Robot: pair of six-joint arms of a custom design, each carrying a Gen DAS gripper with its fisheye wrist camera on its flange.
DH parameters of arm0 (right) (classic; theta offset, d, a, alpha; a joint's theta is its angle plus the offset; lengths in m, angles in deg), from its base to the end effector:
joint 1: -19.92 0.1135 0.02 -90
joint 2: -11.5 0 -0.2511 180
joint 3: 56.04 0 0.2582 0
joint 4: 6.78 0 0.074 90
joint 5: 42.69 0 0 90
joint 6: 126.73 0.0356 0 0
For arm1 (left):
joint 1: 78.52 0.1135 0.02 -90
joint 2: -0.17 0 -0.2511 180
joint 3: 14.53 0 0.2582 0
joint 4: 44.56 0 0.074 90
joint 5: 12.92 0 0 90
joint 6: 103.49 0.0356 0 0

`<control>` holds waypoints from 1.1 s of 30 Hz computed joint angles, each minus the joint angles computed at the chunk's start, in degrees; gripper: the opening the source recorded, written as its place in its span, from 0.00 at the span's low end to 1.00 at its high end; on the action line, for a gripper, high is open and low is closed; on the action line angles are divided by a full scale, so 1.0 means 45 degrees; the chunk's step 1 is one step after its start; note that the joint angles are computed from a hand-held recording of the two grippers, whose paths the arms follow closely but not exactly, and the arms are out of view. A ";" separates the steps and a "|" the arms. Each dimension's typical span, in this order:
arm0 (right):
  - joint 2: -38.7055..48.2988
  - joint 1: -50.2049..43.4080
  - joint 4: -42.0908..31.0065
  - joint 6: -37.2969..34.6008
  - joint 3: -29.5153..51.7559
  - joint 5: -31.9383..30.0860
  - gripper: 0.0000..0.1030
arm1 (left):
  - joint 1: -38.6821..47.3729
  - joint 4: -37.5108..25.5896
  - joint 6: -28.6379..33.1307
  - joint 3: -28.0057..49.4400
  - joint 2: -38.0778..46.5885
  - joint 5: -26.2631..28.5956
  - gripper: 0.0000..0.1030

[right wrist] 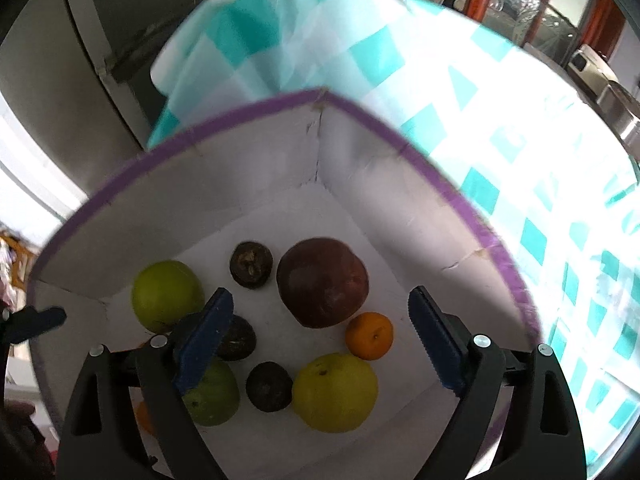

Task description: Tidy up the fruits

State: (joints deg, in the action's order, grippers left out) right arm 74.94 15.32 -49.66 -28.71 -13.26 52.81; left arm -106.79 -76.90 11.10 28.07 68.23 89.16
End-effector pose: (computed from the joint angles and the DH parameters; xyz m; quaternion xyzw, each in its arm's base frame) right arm 0.1972 -0.0193 0.1490 0.1178 0.9652 -0.0399 0.2299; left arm 0.1878 -0.1095 0.1433 0.4514 0.8426 -0.1099 0.2724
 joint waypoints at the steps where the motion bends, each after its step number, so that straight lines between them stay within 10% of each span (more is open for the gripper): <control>1: -0.0526 -0.0164 -0.0273 -0.0061 -0.0018 -0.0027 0.84 | 0.0100 -0.0016 -0.0120 0.0042 -0.0122 0.0100 0.98; 7: -0.3034 -0.1406 -0.1767 -0.0630 -0.0080 -0.0270 0.84 | 0.0619 0.0185 -0.0880 0.0407 -0.0535 0.0203 0.98; 14: -0.3295 -0.0009 -0.2728 0.0672 0.0146 0.0627 0.85 | -0.0187 -0.0020 -0.2035 0.1071 -0.0018 -0.2653 0.98; 33: -0.2516 0.1243 -0.2532 0.1909 -0.0419 0.0894 0.85 | 0.0344 -0.1324 -0.1901 0.1282 0.1867 -0.2273 0.98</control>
State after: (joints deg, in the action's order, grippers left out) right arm 63.61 20.91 -61.05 -20.12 -15.14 56.83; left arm -105.24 -82.86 2.55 33.84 76.63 78.93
